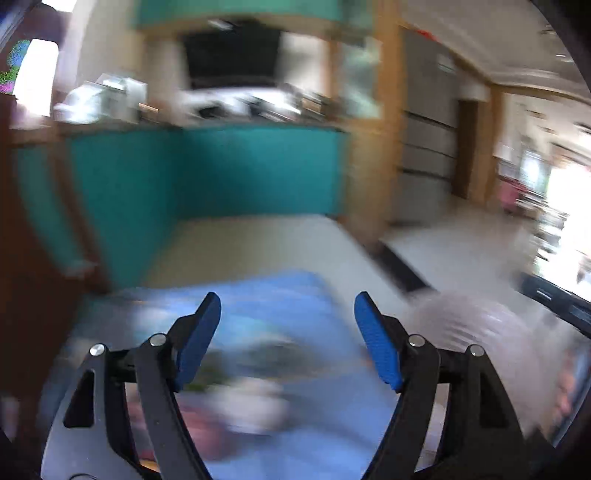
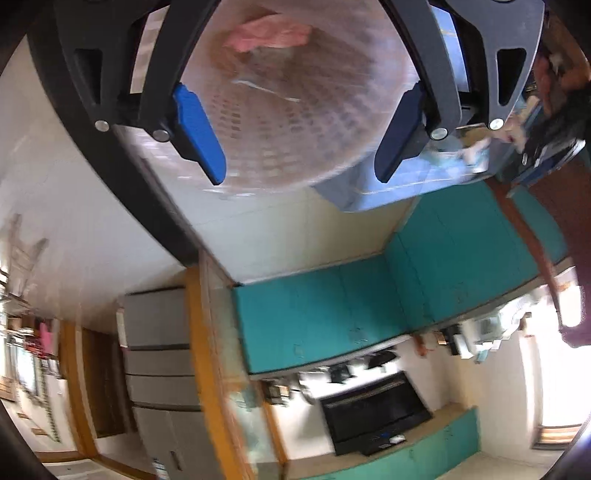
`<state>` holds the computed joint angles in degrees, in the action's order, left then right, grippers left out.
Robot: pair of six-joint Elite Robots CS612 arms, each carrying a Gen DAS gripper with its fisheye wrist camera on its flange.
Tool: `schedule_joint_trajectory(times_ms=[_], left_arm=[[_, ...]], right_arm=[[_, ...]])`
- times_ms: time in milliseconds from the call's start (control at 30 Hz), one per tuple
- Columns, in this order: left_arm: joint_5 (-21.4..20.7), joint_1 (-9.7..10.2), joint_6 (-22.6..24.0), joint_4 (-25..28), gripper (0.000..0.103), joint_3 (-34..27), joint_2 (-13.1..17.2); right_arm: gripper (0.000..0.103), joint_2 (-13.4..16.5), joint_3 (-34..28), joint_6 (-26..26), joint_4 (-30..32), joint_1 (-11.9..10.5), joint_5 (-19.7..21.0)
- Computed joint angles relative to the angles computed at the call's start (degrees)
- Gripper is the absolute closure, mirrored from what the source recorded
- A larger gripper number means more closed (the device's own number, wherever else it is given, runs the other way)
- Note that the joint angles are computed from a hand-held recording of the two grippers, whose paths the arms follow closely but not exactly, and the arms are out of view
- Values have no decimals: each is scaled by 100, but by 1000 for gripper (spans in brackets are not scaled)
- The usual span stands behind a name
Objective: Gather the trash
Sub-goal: 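Carry both bags over the white basket and open both grippers to drop them, then grasp the crumpled white tissue with the right gripper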
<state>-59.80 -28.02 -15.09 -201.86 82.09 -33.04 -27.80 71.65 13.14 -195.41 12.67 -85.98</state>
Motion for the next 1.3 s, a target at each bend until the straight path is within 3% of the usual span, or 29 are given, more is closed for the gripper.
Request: schedule_joint_trajectory(times_ms=[100, 133, 200, 233, 400, 600, 700, 800, 867, 1033, 1167, 1300], left_arm=[[812, 32, -300, -224, 30, 294, -110], [967, 58, -422, -244, 37, 408, -158], [1051, 110, -654, -113, 44, 599, -255], [1020, 144, -800, -11, 46, 698, -301], [642, 317, -1183, 273, 50, 998, -493], [252, 466, -1043, 188, 44, 1094, -499], [57, 512, -900, 252, 41, 1048, -469], [-67, 534, -788, 361, 38, 978, -434], [-182, 556, -806, 402, 37, 970, -413], [-584, 631, -816, 507, 35, 939, -377], [-1502, 756, -802, 910, 32, 859, -357], [-1937, 781, -738, 1322, 29, 715, -306]], right_arm=[[22, 161, -262, -219, 67, 140, 811], [22, 208, -361, -317, 196, 184, 1059], [22, 355, -665, -705, 731, 334, 1539], [22, 422, -812, -900, 996, 417, 1593], [22, 761, -1506, -1681, 1959, 743, 1376], [22, 1172, -2290, -1361, 2677, 818, 1547], [27, 1328, -2625, -1306, 3024, 868, 1403], [49, 1406, -2813, -1477, 3460, 910, 1294], [69, 1448, -2906, -1593, 3754, 923, 1360], [73, 1243, -2517, -1624, 3503, 873, 1402], [73, 974, -1998, -1477, 2968, 779, 1295], [73, 822, -1711, -1359, 2709, 697, 1299]])
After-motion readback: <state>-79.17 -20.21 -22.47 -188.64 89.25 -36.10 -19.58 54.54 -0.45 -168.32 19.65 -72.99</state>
